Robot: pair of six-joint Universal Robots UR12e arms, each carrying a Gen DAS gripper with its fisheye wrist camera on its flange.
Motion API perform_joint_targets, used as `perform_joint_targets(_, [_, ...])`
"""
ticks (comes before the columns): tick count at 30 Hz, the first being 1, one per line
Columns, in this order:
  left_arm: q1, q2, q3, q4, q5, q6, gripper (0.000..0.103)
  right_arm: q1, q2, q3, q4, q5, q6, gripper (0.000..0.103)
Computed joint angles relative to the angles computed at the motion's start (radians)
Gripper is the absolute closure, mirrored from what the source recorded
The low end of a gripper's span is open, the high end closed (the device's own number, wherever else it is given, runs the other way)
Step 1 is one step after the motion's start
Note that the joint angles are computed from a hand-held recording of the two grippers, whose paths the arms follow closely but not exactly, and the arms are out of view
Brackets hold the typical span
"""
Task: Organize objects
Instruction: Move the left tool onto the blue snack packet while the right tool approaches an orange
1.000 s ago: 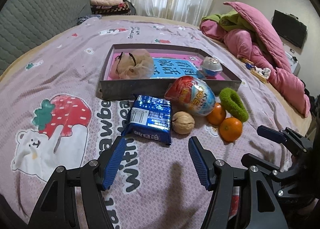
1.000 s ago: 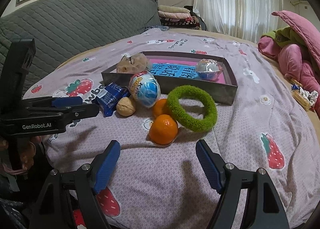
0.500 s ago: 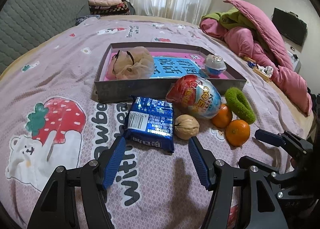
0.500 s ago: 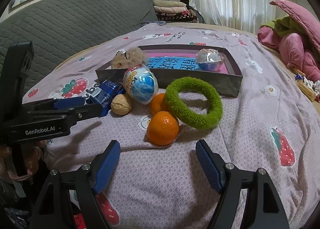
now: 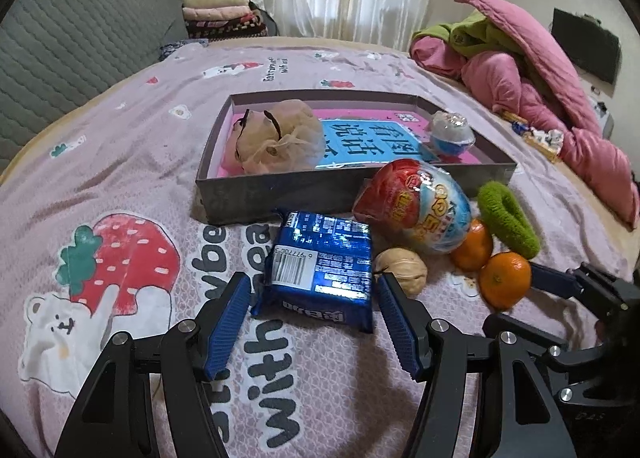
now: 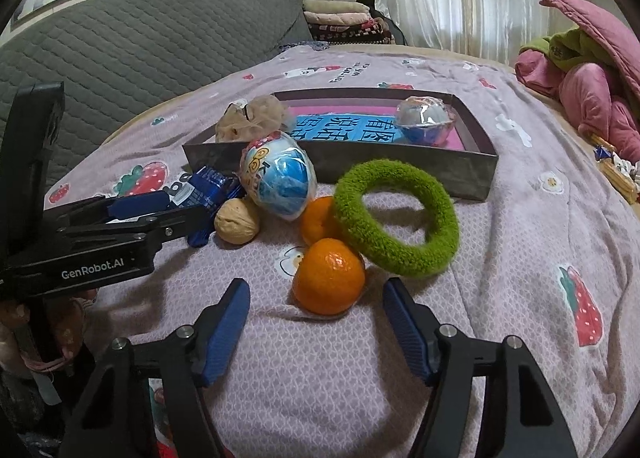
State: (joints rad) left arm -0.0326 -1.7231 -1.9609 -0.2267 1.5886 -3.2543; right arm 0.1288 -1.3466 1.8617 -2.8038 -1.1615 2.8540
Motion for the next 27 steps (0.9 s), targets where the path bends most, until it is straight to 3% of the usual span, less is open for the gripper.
perform_joint_targets(10, [-0.001,-0.024,0.020,-0.008,0.012,0.005,0.036,0.013,0.016,-0.015,-0.007,-0.023,-0.014,0.041])
perform_joint_targets(24, [0.005,-0.049,0.038,0.001,-0.013,-0.015,0.036,0.022,0.023,-0.013,-0.048,-0.069,-0.044,0.065])
perform_joint_targets(27, [0.007,-0.049,0.036,0.006,-0.022,-0.015,0.037,0.022,0.024,-0.011,-0.055,-0.070,-0.054,0.065])
